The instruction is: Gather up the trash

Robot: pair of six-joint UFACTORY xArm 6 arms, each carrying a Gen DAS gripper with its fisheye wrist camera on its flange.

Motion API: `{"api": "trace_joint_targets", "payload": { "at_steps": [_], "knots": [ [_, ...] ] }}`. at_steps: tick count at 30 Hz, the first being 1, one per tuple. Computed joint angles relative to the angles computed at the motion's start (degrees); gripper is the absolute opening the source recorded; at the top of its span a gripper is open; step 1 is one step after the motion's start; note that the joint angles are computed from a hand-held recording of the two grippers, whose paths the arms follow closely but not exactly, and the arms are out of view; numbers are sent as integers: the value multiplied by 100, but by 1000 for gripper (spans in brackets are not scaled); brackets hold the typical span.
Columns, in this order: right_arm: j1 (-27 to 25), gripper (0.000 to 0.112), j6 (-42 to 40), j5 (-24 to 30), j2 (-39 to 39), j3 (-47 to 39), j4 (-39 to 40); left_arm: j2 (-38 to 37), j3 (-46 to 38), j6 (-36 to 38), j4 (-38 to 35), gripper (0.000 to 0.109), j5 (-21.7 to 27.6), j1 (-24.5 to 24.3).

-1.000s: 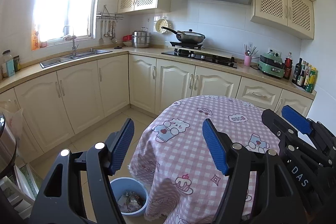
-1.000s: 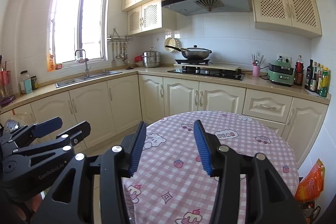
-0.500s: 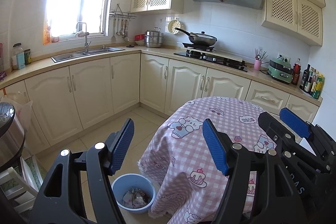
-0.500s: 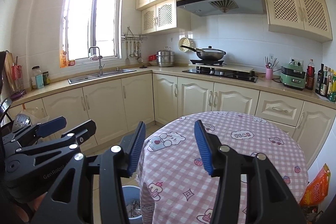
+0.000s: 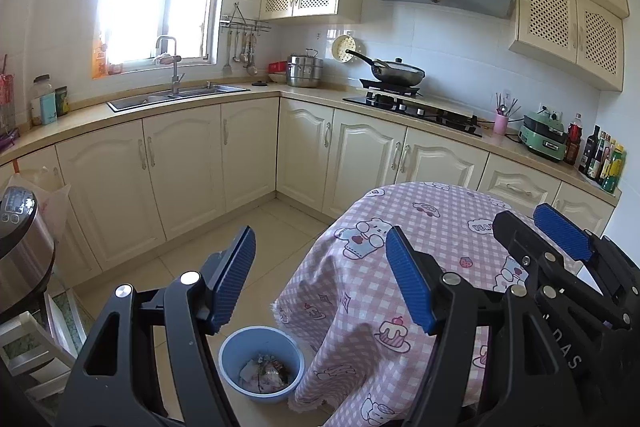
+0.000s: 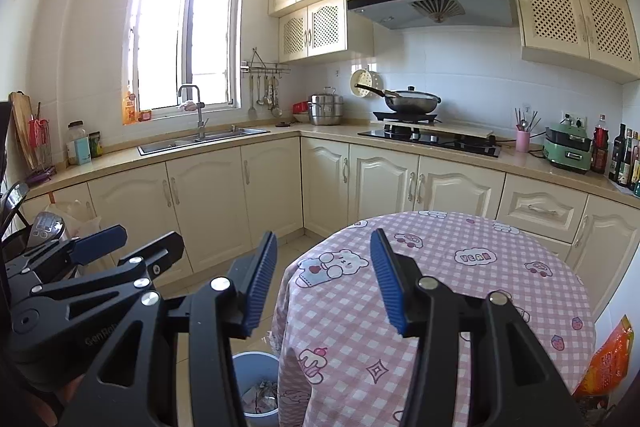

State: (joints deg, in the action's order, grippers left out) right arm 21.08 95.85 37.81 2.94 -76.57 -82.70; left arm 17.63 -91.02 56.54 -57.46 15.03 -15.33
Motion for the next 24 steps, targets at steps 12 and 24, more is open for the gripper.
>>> {"api": "trace_joint_targets", "payload": {
  "at_steps": [12, 24],
  "knots": [
    [16, 48, -66, -66, 90, -93, 25, -4, 44, -76, 55, 65, -63, 59],
    [56, 48, -94, -19, 127, -148, 29, -8, 51, -59, 34, 65, -78, 53]
  ]
}}
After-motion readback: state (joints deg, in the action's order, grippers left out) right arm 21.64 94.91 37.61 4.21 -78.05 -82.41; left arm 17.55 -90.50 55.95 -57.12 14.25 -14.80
